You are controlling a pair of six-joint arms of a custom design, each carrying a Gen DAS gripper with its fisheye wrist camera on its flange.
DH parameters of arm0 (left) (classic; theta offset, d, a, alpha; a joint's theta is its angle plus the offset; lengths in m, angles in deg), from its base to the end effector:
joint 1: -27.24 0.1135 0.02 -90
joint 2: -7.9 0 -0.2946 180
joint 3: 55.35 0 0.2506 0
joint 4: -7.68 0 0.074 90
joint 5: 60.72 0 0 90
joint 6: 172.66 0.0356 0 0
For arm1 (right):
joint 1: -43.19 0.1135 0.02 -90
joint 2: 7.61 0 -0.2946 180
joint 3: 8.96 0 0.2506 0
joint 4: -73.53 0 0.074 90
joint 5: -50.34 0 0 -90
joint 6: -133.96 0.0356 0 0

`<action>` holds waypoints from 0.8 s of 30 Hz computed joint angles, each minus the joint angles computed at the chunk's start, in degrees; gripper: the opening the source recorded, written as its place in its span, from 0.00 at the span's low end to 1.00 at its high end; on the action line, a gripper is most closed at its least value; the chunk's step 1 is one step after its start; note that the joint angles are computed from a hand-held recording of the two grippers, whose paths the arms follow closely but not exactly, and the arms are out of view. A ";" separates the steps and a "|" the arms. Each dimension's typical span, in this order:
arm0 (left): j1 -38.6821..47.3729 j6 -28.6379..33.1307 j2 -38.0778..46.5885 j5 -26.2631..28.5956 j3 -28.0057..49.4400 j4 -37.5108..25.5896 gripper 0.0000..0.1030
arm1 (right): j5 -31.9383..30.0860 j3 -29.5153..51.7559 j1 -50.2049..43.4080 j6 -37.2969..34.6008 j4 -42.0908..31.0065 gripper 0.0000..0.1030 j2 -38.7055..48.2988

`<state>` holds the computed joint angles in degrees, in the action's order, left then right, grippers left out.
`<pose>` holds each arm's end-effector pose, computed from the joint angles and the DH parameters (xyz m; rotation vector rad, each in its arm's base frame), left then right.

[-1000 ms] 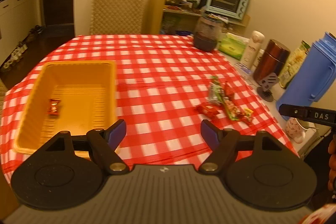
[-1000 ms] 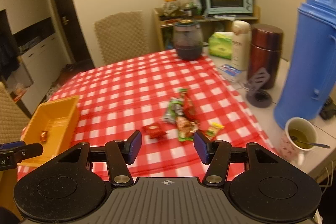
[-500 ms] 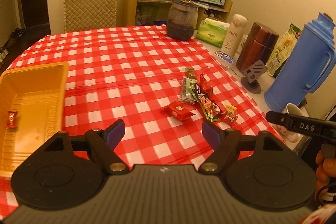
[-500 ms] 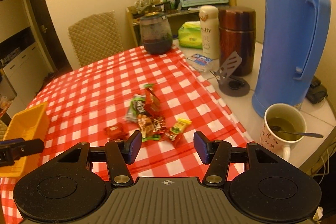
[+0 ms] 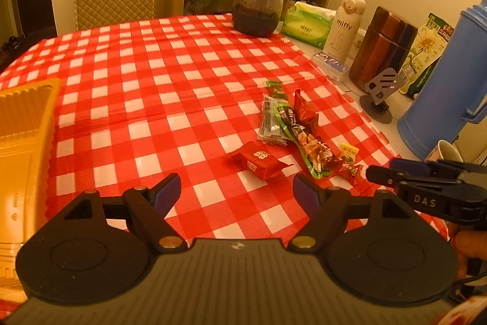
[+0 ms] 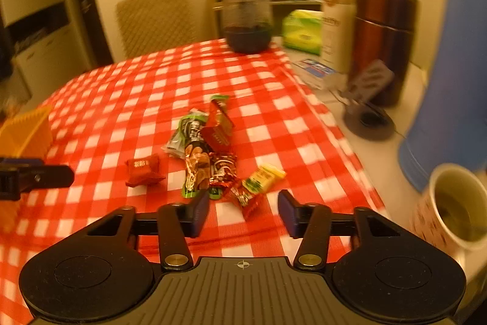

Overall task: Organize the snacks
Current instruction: 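Return the right gripper to the snack pile, then grasp the red square packet with the left gripper while the right gripper grasps a red candy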

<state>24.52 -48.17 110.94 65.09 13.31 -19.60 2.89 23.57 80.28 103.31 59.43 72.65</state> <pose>0.3408 -0.0370 0.1685 0.9680 2.2510 -0.5901 0.1629 0.0930 0.1301 0.6564 2.1866 -0.1644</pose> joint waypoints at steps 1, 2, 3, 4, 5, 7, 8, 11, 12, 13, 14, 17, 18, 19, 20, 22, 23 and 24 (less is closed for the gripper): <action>-0.39 -0.36 0.67 -0.23 0.15 0.47 0.76 | -0.92 -0.42 -1.35 -3.32 2.79 0.39 1.05; -0.66 -0.61 1.28 -0.35 0.34 0.83 0.76 | -1.71 -0.72 -2.62 -6.25 5.45 0.38 2.32; -0.90 -0.87 1.98 -0.50 0.60 1.22 0.76 | -2.50 -1.01 -3.86 -8.96 8.09 0.37 3.72; -1.16 -1.15 2.58 -0.63 0.78 1.62 0.76 | -3.34 -1.25 -5.21 -11.53 10.73 0.36 5.33; -1.33 -1.29 3.19 -0.68 0.99 1.93 0.76 | -4.10 -1.40 -6.36 -13.75 13.01 0.34 6.99; -1.60 -1.65 4.26 -0.72 1.45 2.41 0.76 | -5.77 -1.47 -8.39 -17.59 16.56 0.31 10.06; -1.75 -1.92 4.74 -0.73 1.71 2.57 0.76 | -6.50 -1.40 -9.23 -19.12 18.02 0.30 11.55; -2.08 -2.69 6.05 -0.79 2.40 2.94 0.76 | -7.77 -0.74 -10.67 -22.69 20.26 0.29 15.37; -2.18 -2.86 6.41 -0.87 2.56 3.08 0.76 | -7.75 -0.49 -10.76 -23.48 20.56 0.29 16.44; -2.40 -3.20 6.76 -0.94 2.64 3.37 0.76 | -7.80 -0.37 -10.83 -23.92 20.92 0.29 17.33; -2.52 -3.48 7.09 -0.95 2.73 3.62 0.76 | -7.79 -0.43 -10.83 -23.96 21.15 0.25 17.81; -3.14 -4.65 7.90 -1.15 2.88 4.44 0.76 | -7.94 -0.91 -10.61 -22.68 22.10 0.17 18.29; -3.40 -5.09 8.15 -1.18 2.88 4.82 0.76 | -7.76 -1.02 -10.31 -22.40 22.21 0.16 18.33; -3.74 -5.65 8.37 -1.18 2.82 5.31 0.76 | -7.55 -0.89 -9.95 -22.02 21.59 0.16 18.05; -4.03 -6.18 8.62 -1.00 2.83 5.66 0.76 | -7.38 -0.99 -9.53 -21.40 21.33 0.15 17.76; -4.69 -7.56 9.20 -0.56 3.02 6.31 0.75 | -6.90 -1.24 -8.85 -19.45 20.43 0.15 16.78; -5.05 -8.28 9.40 -0.39 2.97 6.86 0.74 | -6.81 -1.47 -8.49 -18.10 19.95 0.15 15.99; -5.48 -9.26 9.52 -0.34 2.75 7.83 0.74 | -6.71 -1.75 -8.15 -16.64 19.49 0.15 15.08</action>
<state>19.05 -57.43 120.45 64.76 16.06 -11.77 -3.82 21.82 72.13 86.67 78.92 87.73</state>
